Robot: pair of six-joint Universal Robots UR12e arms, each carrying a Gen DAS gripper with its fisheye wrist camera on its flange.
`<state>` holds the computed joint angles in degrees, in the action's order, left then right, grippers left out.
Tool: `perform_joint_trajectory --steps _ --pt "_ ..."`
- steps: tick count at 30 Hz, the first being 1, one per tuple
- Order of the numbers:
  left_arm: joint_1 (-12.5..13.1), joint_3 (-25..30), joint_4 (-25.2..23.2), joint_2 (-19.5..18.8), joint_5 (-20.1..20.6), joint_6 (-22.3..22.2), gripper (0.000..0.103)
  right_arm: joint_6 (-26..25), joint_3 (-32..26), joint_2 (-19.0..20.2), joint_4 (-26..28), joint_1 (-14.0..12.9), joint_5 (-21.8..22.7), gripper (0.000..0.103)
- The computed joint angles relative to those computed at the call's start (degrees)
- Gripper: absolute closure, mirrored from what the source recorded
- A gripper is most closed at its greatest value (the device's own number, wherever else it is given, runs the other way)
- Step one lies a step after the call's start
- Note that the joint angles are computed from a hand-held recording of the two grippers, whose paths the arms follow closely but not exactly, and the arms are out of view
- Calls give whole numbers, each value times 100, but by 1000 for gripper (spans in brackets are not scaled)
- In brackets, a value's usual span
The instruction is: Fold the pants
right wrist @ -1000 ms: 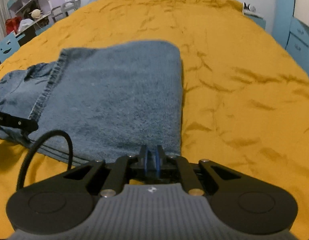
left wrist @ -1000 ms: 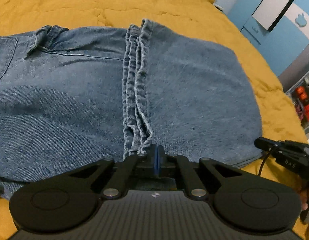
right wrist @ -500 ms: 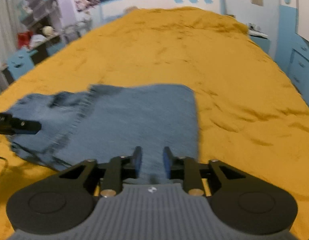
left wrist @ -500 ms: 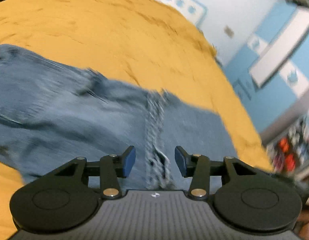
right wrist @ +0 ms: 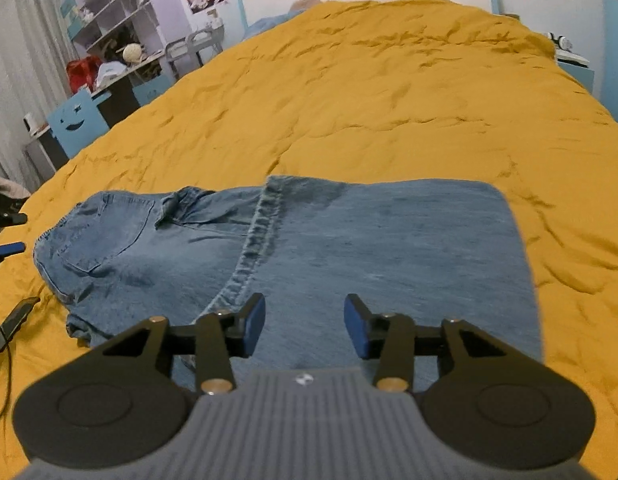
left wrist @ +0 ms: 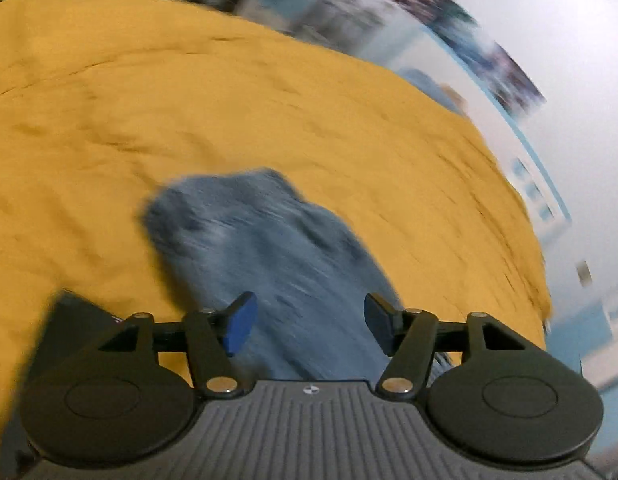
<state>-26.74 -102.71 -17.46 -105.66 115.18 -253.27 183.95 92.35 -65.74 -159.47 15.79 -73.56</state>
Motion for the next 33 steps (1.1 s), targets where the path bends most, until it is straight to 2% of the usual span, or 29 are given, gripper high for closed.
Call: perform_joint_trajectory --steps 3,5,7,11,14,15,17,19,24,26,29,33 --pt "187 -352 13 138 -100 -654 31 -56 -152 135 106 85 -33 62" --pt "286 -511 150 149 -274 -918 31 -93 -218 198 151 114 -57 62" --pt "396 -677 503 117 -505 -972 27 -90 -287 266 165 150 -107 62" --pt "483 -726 867 -83 -488 -1146 28 -50 -370 359 150 181 -200 62" --pt "511 -866 1323 -117 -461 -1366 36 -47 -379 376 145 191 -231 62" --pt "516 -917 1518 -137 -462 -1384 45 -80 -372 371 150 194 -257 62" --pt "489 -880 1427 -139 -348 -1388 50 -120 -366 372 167 201 -336 62" --pt "386 -767 1229 -128 -67 -1178 60 -67 -357 372 202 201 -417 62" --pt "-8 -235 1184 -202 838 -188 65 65 -213 282 108 139 -439 63" --pt "-198 162 966 -286 1220 433 65 118 -132 225 26 102 -408 63" --pt "-481 876 979 -562 1662 1550 65 242 16 131 -172 27 -305 63" --pt "-841 1939 960 -1026 1956 2825 65 382 214 5 -425 -83 -175 63"
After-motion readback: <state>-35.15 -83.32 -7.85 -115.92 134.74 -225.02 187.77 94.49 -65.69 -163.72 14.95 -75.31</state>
